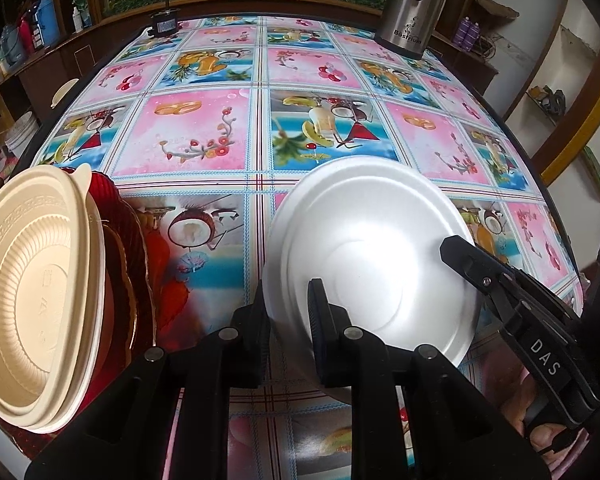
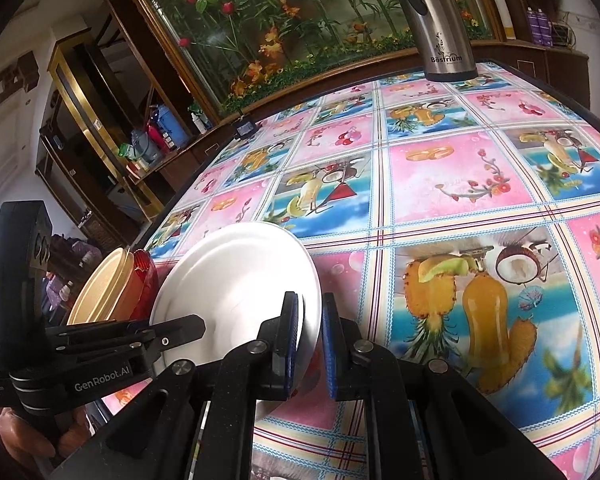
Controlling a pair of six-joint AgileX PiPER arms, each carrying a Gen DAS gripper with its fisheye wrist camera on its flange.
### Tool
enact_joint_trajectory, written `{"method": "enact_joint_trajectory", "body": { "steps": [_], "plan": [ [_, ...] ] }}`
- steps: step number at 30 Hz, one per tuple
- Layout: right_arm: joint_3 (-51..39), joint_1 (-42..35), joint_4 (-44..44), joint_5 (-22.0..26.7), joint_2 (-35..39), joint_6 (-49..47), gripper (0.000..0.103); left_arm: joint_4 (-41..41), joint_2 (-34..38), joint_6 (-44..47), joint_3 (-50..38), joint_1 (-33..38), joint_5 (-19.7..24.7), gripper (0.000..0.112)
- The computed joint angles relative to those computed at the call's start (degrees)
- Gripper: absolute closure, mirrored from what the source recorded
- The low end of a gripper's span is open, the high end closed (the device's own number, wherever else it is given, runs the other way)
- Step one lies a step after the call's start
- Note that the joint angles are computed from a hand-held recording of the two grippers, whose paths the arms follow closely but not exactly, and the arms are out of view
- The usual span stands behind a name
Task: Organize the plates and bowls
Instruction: 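Carry the white plate with the left gripper toward the plate stack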
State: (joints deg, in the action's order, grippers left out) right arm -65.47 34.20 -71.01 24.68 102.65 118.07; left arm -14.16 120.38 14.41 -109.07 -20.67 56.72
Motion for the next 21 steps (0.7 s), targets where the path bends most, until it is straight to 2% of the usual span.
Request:
{"method": "enact_joint_trajectory", "body": {
  "steps": [21],
  "plan": [
    [-3.4,2.5,3.9,3.4,0.5,-4.1,0.092,-1.3,-1.6,0.9,1.9,1.9,-0.5,0.096]
  ]
}}
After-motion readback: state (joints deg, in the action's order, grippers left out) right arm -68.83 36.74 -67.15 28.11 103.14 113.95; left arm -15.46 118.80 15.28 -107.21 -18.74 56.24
